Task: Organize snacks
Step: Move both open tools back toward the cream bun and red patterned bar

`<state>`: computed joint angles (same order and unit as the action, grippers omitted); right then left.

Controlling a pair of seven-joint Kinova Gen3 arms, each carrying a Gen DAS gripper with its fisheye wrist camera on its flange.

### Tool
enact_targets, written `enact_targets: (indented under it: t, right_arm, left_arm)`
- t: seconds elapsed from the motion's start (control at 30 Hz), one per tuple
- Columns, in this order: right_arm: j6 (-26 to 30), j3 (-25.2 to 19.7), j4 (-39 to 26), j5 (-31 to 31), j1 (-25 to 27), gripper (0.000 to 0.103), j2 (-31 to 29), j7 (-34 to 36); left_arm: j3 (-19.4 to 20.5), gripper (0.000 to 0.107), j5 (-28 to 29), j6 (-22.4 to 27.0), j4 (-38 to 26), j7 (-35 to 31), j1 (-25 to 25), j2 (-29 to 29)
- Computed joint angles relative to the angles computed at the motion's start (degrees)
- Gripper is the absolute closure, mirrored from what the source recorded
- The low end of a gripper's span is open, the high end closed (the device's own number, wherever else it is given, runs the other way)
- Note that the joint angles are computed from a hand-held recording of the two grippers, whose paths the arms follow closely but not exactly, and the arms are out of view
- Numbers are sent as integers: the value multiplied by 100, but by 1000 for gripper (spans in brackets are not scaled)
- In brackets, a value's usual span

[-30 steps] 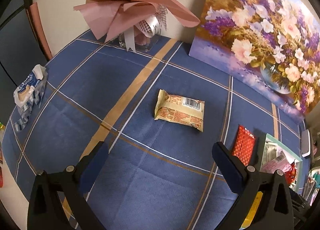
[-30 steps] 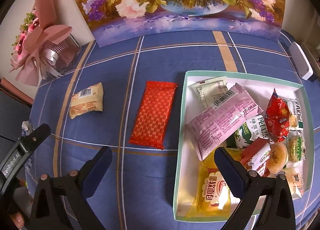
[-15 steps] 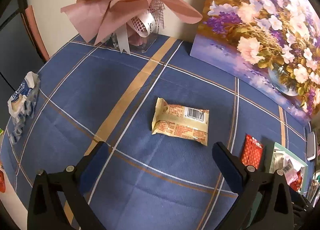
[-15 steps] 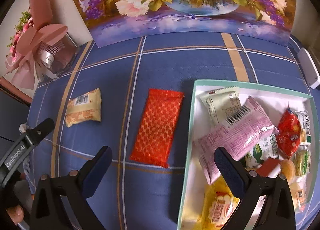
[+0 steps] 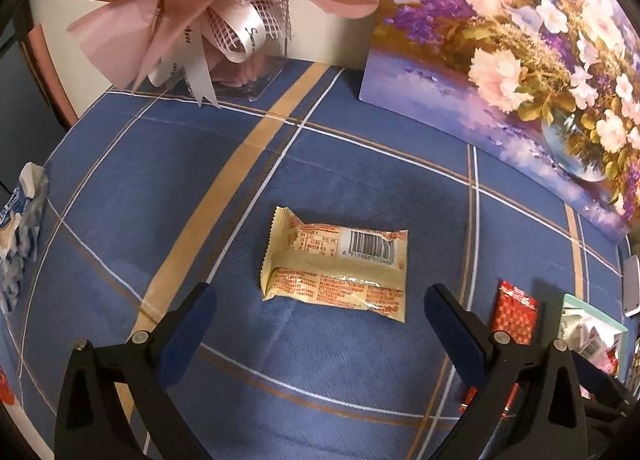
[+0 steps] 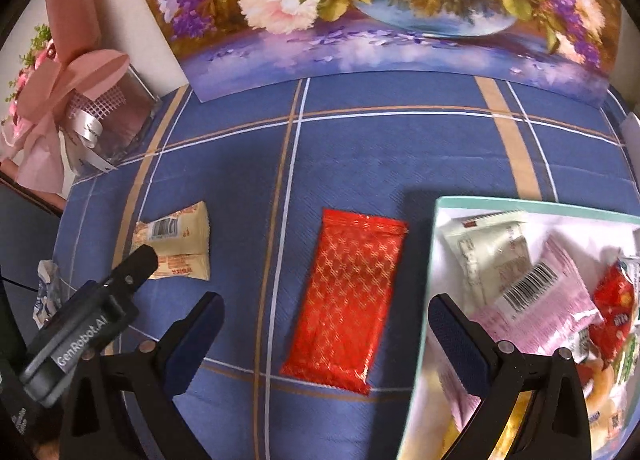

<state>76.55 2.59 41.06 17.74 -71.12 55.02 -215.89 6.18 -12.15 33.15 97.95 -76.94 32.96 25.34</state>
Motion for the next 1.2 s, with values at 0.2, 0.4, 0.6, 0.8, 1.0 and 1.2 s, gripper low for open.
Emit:
enact_targets:
  t: [0.2, 0.4, 0.6, 0.8, 1.0, 1.2]
  right_arm:
    - [132, -14, -256, -66, 99, 0, 170, 238]
    - [-377, -8, 146, -94, 140, 0, 71, 132]
    - [-518, -5, 292, -65, 146, 0, 45, 49]
    - [-397, -20, 144, -106, 183, 0, 112, 126]
    - [-147, -40, -176, -218, 290, 1, 261, 291]
    - [-39, -28, -327, -293, 345, 1, 342, 402]
  left_arm:
    - [-5, 5, 41, -163, -52, -55, -85, 204]
    - [83, 5, 249, -325, -36, -254, -193, 305]
    - [3, 5, 303, -476, -12, -268, -98, 378]
    - [5, 5, 342, -696, -13, -318, -93, 454]
    - [65, 5, 468, -503, -231, -433, -120, 652]
    - [177, 6, 634, -357, -361, -651, -229, 789]
